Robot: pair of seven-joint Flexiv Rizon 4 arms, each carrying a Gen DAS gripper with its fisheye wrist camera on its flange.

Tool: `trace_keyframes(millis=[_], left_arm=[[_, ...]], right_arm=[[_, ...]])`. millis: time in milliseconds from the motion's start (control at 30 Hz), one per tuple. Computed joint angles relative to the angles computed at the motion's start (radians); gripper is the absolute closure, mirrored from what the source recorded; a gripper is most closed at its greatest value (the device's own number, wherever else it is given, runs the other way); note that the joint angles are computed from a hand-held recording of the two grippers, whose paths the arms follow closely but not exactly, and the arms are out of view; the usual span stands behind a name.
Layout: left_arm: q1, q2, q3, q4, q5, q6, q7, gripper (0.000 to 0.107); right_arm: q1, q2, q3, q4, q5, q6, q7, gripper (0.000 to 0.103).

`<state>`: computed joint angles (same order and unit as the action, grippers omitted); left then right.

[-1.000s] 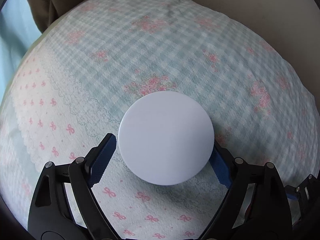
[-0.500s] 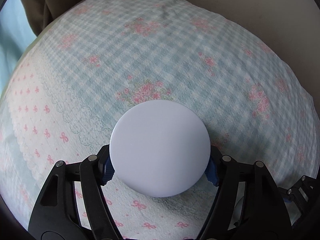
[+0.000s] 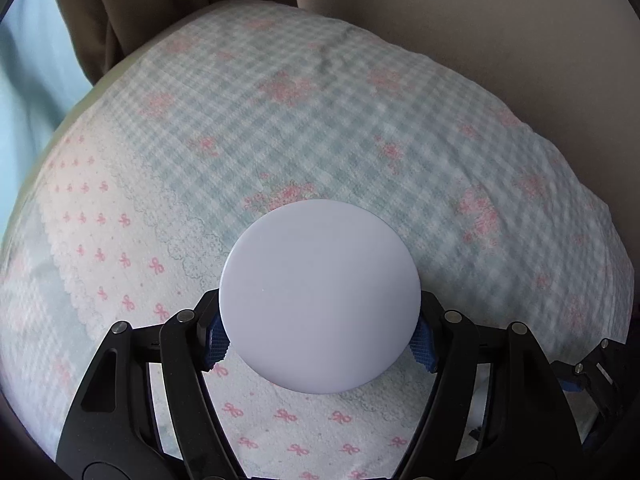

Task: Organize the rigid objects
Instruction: 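Lift the green jar and red tin and carry both over the cardboard box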

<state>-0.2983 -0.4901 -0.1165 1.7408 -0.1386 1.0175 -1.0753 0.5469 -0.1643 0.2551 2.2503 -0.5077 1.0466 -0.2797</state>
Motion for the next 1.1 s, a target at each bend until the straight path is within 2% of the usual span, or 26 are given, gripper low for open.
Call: trace_keyframes(millis=[300,400,667,867,1100], left_arm=[[0.005,0.210,0.005,0.073,-0.042,-0.039,-0.054,0.039],[0.014,0.296,0.011,0.097,-0.076,-0.073,-0.092,0.039],[0.049,0.569,0.066,0.174,-0.042,-0.167,-0.231,0.039],[0.124,0.775,0.115,0.248,0.011,-0.272,-0.324,0.039],[0.239,0.992,0.207,0.352,0.052,-0.408,-0.319,0.039]], right_arm=[[-0.021,0.203,0.053,-0.002,0.057,-0.142,-0.070,0.053],[-0.023,0.272,0.072,-0.035,0.094,-0.217,-0.119,0.053],[-0.007,0.397,0.112,-0.148,0.158,-0.362,-0.276,0.053],[0.009,0.395,0.121,-0.245,0.193,-0.367,-0.390,0.053],[0.052,0.302,0.142,-0.364,0.186,-0.355,-0.415,0.053]])
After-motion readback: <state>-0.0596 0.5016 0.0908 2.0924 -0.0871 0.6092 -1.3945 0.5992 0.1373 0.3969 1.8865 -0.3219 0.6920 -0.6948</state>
